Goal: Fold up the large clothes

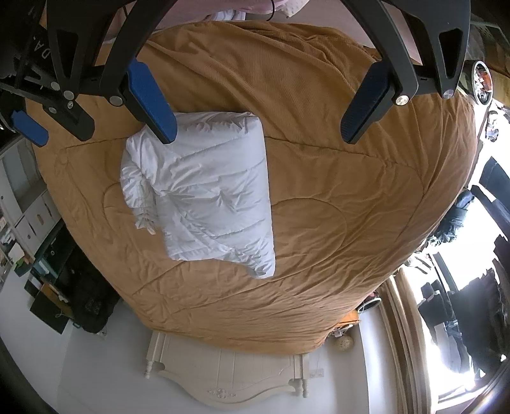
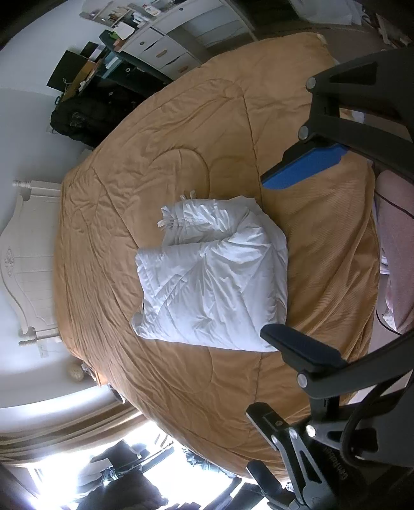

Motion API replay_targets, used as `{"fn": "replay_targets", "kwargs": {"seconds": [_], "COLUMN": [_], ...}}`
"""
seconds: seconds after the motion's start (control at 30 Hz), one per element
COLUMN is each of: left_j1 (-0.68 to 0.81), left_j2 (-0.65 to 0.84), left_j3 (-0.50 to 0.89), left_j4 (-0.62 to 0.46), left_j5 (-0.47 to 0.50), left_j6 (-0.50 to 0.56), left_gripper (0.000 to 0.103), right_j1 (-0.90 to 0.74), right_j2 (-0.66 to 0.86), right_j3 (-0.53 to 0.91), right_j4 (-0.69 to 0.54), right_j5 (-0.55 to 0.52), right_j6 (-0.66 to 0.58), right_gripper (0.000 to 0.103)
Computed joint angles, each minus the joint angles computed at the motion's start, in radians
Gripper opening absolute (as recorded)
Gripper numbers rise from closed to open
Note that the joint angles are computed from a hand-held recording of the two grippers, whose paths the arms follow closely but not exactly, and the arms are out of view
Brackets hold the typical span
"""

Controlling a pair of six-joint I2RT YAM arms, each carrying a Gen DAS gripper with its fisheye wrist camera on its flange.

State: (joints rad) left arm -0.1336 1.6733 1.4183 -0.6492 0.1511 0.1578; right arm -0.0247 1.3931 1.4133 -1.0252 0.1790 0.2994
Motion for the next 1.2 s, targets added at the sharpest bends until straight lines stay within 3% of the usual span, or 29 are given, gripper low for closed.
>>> {"fn": "replay_targets", "kwargs": {"seconds": [1.2], "left_j1": [0.005], "left_j2": [0.01], "left_j3": [0.006], "left_j4": [-0.019], "left_j5": [0.012], "left_j6": [0.021], "left_gripper": [0.103], "right_j1": [0.016], "right_j2": [-0.025], "right_j3": [-0.019], "right_j4": [-0.027], "right_j5": [0.001], "right_j6": [0.045], "right_gripper": [0.086]}}
